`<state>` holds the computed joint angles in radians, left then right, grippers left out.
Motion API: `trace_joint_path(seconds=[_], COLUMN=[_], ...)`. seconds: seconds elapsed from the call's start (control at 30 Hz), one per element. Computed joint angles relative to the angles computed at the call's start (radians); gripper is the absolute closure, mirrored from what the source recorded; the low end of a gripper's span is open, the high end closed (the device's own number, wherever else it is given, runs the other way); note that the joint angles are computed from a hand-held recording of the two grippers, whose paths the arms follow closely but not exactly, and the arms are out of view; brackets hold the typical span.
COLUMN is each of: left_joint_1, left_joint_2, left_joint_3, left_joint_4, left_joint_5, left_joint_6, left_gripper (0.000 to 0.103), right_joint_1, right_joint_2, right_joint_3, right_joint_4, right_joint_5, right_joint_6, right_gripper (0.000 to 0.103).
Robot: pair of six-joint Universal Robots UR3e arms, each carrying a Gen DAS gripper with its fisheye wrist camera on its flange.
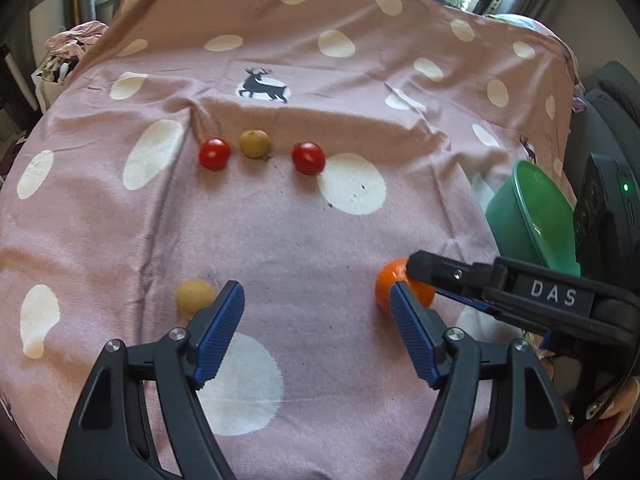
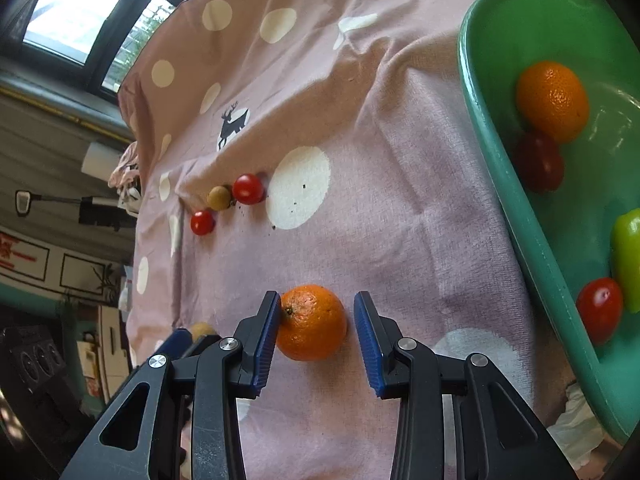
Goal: Organize fruits
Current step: 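Lift the orange with the right gripper and carry it over the bowl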
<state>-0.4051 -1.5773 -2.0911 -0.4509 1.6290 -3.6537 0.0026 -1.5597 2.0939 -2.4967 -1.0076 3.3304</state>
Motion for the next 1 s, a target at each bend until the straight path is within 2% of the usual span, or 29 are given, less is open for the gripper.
trace_joint_path(seconds=[0.3,0.63,0.93,1.0], left_joint_1=[-0.011,-0.026,-0.044,-0.051], left_joint_2=[-0.052,-0.14,-0.19,-0.197], left_joint_3=[0.033,0.074,0.097,0.107], left_joint_4=[-0.017,0.022,0.062,0.053], left_joint_5=[-0.065,-0.127,-0.146,-0.133], left_joint_6=[0.035,0.054,0.084,0.084], left_gripper=[0.031,0.049,0.068,0.068], right_joint_1=[-0.005,-0.023,-0.022,-0.022], right_joint_2=[0.004,0.004,0.021,0.029], right_joint_3=[-0.001,-0.011,-0.022,-0.029], right_joint_4=[0.002,0.041,0.069,0.081], right_joint_5=[0.005,0.029,0.049,0.059], right_joint_6=[-0.003,-0.036,-0.069,-0.081], right_gripper=[0.064,0.064,0.064,0.064])
